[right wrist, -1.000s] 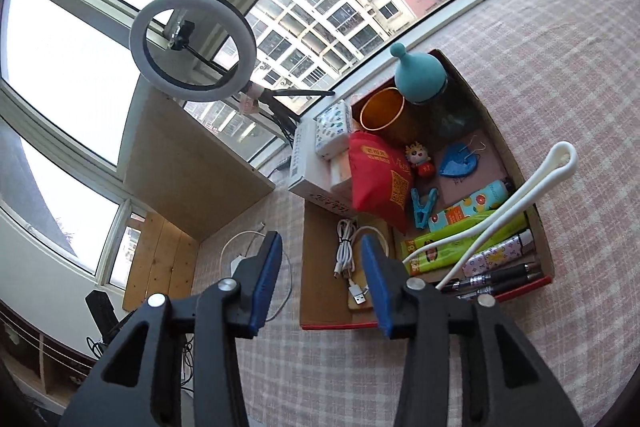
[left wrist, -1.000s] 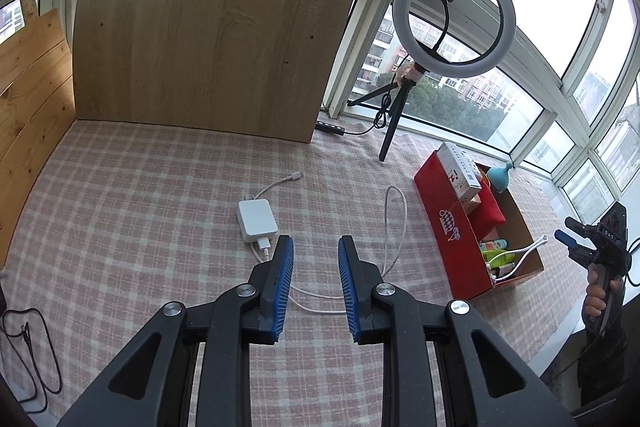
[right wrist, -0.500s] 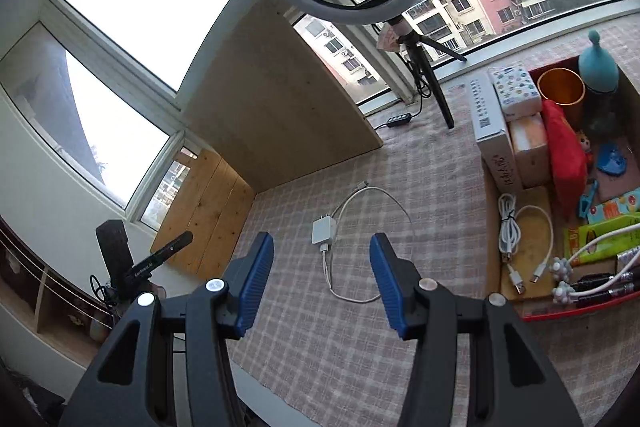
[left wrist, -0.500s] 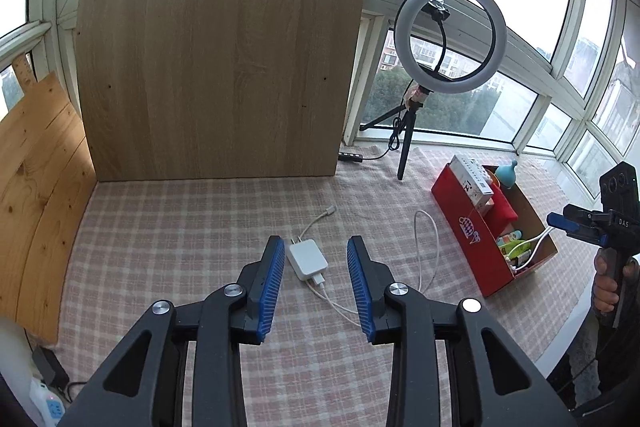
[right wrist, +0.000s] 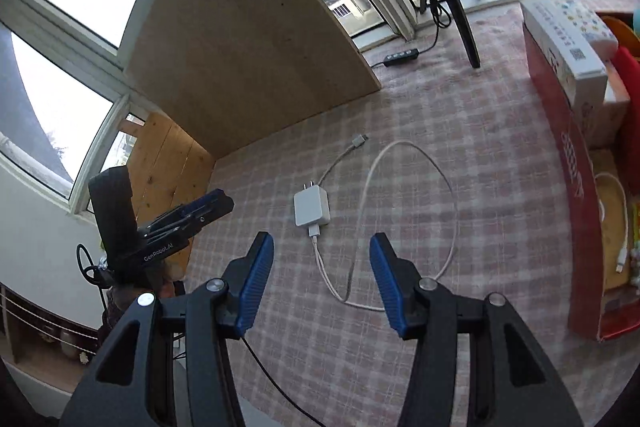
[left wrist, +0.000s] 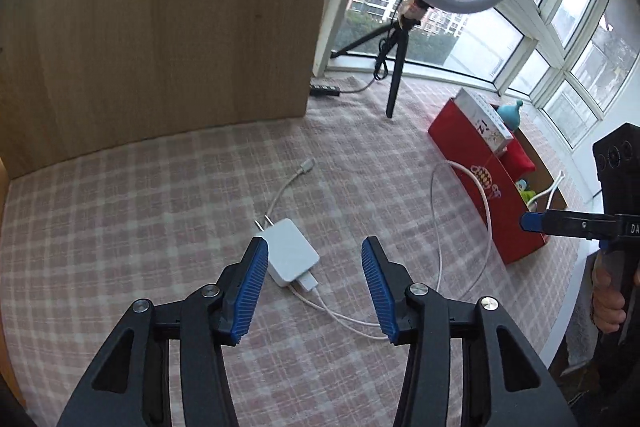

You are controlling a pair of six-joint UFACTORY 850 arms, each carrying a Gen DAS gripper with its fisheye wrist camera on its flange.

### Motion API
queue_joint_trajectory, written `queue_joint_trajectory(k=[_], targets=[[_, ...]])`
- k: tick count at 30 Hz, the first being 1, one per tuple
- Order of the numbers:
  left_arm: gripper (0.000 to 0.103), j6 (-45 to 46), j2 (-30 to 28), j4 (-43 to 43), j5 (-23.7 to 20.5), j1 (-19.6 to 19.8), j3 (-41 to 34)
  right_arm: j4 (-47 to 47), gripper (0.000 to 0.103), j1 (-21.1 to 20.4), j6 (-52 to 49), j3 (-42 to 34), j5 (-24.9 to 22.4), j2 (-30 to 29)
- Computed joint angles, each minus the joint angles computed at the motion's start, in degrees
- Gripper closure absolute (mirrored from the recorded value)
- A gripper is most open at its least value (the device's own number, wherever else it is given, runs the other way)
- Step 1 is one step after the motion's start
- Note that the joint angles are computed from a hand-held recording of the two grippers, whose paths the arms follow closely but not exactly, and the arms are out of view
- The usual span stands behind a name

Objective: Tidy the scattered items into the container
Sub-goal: 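Withdraw the right gripper and move it toward the white power adapter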

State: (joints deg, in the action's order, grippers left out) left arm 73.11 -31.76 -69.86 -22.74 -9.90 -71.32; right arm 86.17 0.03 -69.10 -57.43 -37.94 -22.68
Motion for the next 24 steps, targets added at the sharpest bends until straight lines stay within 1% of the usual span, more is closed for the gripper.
queue_joint_trajectory(k=[4, 5, 7, 9, 11, 12, 13, 14, 15, 17, 19, 22, 24], targets=[[0.058, 8.4, -1.6, -1.3, -5.9, -1.5, 1.5, 1.2, 0.053, -1.4, 1.8, 0.4, -3.1, -1.8], [0.058, 10.2, -1.8, -1.0, -7.2, -2.0, 1.9, 0.8, 0.053, -1.5, 2.3, -0.2, -2.9, -2.0], [0.058, 13.0, -2.2, 0.8, -8.3, -3.1, 2.1, -2.2, 0.053, -1.0, 4.8, -2.6, -1.2, -2.8], [0.057, 14.0, -3.2, 2.8, -9.4, -3.9, 1.5, -9.5, 0.053, 0.5, 10.5, -6.5, 1.9, -4.6], [0.058, 14.9, -4.7, 3.5, -11.4, -4.3, 0.5, -20.8, 0.054, 2.5, 19.8, -11.2, 4.9, -7.2], [0.058, 15.2, -5.1, 3.4, -12.3, -4.3, 0.1, -25.0, 0.056, 3.5, 23.0, -13.2, 5.5, -8.4], [0.058, 15.4, -5.4, 3.2, -12.8, -4.2, 0.0, -28.9, 0.073, 4.3, 25.8, -15.3, 5.8, -9.6], [0.057, 15.5, -5.6, 3.0, -13.3, -4.2, 0.0, -32.9, 0.097, 5.1, 28.7, -17.4, 5.9, -10.9], [0.058, 15.6, -5.9, 2.8, -13.8, -4.1, -0.1, -36.0, 0.097, 6.0, 31.1, -19.5, 5.6, -12.1], [0.057, 16.0, -6.3, 2.3, -14.6, -4.0, -0.1, -38.4, 0.098, 7.7, 31.5, -23.1, 5.9, -13.6], [0.057, 16.7, -5.4, 1.3, -13.2, -4.0, 1.3, -40.3, 0.098, 9.8, 31.3, -26.8, 6.5, -14.9], [0.057, 17.9, -2.4, -1.2, -7.6, -3.9, 4.6, -38.1, 0.098, 12.1, 27.0, -33.4, 4.2, -18.3], [0.057, 22.1, 0.0, -6.3, -5.3, -2.9, 7.0, -38.5, 0.098, 13.5, 26.4, -38.0, 3.2, -21.4]])
